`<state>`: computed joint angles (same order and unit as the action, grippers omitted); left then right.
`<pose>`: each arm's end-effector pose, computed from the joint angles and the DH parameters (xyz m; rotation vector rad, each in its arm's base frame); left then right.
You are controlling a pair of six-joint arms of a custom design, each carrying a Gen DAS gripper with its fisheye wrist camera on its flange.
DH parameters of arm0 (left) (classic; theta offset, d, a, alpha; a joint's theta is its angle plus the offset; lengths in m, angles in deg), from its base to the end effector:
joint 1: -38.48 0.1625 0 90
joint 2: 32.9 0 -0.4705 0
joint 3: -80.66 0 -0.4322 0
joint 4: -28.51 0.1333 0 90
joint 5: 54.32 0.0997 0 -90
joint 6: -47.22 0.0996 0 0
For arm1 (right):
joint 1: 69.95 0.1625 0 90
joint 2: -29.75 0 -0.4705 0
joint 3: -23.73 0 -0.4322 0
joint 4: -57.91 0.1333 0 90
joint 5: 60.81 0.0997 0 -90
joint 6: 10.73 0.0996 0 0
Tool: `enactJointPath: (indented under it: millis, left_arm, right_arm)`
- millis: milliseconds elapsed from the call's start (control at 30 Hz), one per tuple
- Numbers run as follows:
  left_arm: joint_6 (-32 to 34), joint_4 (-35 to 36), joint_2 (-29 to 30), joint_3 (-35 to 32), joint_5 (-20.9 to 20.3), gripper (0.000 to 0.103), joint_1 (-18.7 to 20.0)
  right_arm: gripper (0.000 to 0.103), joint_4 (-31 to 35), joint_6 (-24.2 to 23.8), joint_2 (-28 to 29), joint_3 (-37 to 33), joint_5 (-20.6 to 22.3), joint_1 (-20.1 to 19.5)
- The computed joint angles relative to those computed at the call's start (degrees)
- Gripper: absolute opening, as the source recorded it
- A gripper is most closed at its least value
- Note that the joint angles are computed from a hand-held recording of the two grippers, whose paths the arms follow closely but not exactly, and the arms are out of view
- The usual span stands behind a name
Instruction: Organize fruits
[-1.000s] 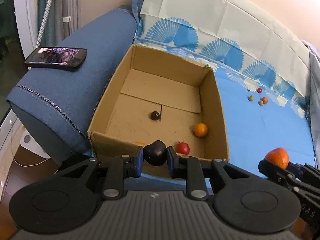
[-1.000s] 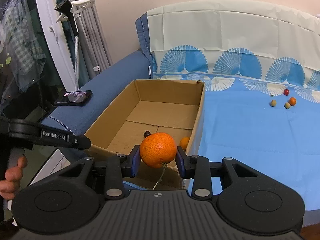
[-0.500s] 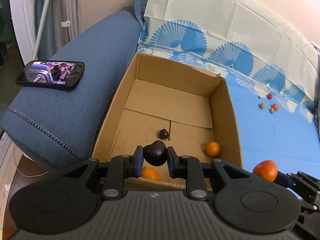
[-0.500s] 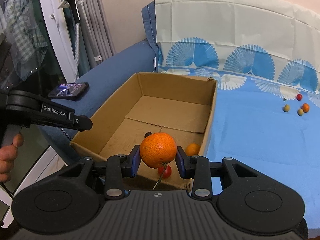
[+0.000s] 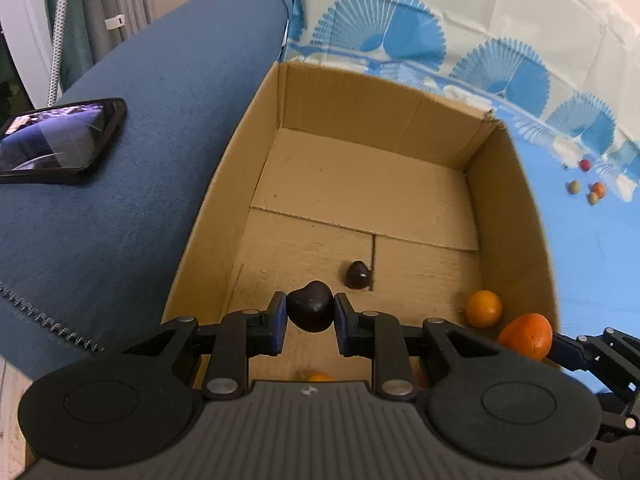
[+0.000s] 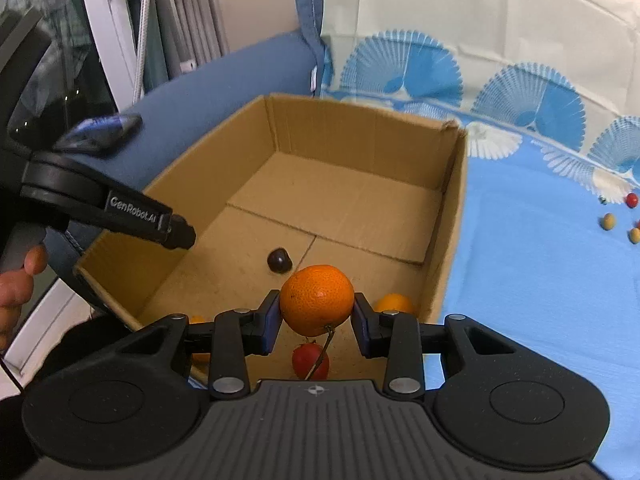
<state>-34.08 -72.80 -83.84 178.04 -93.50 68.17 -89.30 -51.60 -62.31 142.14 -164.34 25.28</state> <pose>-0.4514 -0.4997 0.1058 -0.0750 2.2100 -0.7535 0.1556 -0.4935 0.4089 0.9728 -2.5114 0.6096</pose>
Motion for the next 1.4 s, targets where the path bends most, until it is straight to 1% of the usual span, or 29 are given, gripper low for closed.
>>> enactJointPath:
  millis: [300,333,400,433,467,500,533,567,633,667,700,767,867,933,1000,1067,1200,1400]
  left_arm:
    - [1.9,1.4,1.9,-0.1,-1.5,0.027,3.3]
    - [2.3,1.1,2.0,0.0,-1.8,0.028,3.5]
    - [3.9,-0.4,1.8,0.5,-2.5,0.032,3.9]
    - [5.3,-1.9,1.6,0.9,-2.8,0.053,4.0]
    - [6.3,-3.3,1.4,1.4,-2.4,0.075,3.8]
    - [8.5,-7.0,0.8,2.6,-2.0,0.081,3.4]
    - [9.7,-9.0,0.5,3.2,-1.9,0.092,3.0]
    - [9.2,-8.7,0.4,3.1,-1.2,0.103,2.4]
    - [6.7,-5.8,0.1,2.9,1.5,0.103,0.7]
    - [7.3,-5.7,-0.3,3.2,2.2,0.103,-0.1]
    - [7.1,-4.9,-0.6,3.2,2.5,0.103,-0.8]
    - [3.5,-0.9,-1.4,3.1,2.9,0.103,-2.6]
    - [-3.6,5.7,-2.4,2.7,2.2,0.103,-5.2]
    - [-8.9,10.7,-2.6,2.1,1.0,0.103,-7.0]
    - [-12.2,13.4,-2.9,1.9,-0.4,0.103,-8.5]
    - [-13.9,14.5,-3.3,2.3,-1.4,0.103,-9.9]
    - [-17.1,16.7,-3.4,1.9,-1.9,0.103,-12.8]
    - [-19.2,19.3,-2.7,0.7,-0.8,0.103,-16.0]
  right_arm:
    - [0.039,-0.3,-2.2,3.5,-0.3,-2.0,-0.6]
    - [0.040,-1.4,-3.1,3.6,0.1,-2.3,-0.5]
    - [0.040,-2.0,-5.1,3.8,0.3,-2.1,-0.6]
    - [0.049,-2.1,-5.4,3.9,0.2,-2.0,-0.6]
    - [0.064,-2.1,-5.5,3.8,0.1,-1.5,-0.7]
    - [0.070,-2.3,-5.8,3.5,0.2,-0.6,-0.8]
    - [0.078,-2.8,-6.1,3.3,0.2,0.1,-0.8]
    - [0.081,-3.3,-6.5,3.0,0.3,0.6,-0.8]
    - [0.085,-3.1,-6.8,2.1,0.3,1.0,-0.4]
    - [0.086,-2.7,-6.6,1.6,0.1,0.7,-0.1]
    - [0.087,-1.9,-6.1,0.8,0.0,0.6,0.1]
    - [0.091,0.1,-4.2,-1.0,-0.2,0.6,0.5]
    - [0.096,3.5,0.2,-4.6,0.0,0.7,1.0]
    - [0.097,6.2,4.1,-7.0,0.3,0.4,1.3]
    - [0.097,8.5,7.3,-9.1,0.6,0.1,1.4]
    - [0.099,9.8,9.2,-11.2,1.2,0.0,1.6]
    - [0.100,8.6,8.6,-15.0,3.0,-0.1,2.5]
    - [0.102,6.5,6.6,-19.1,4.6,1.8,3.4]
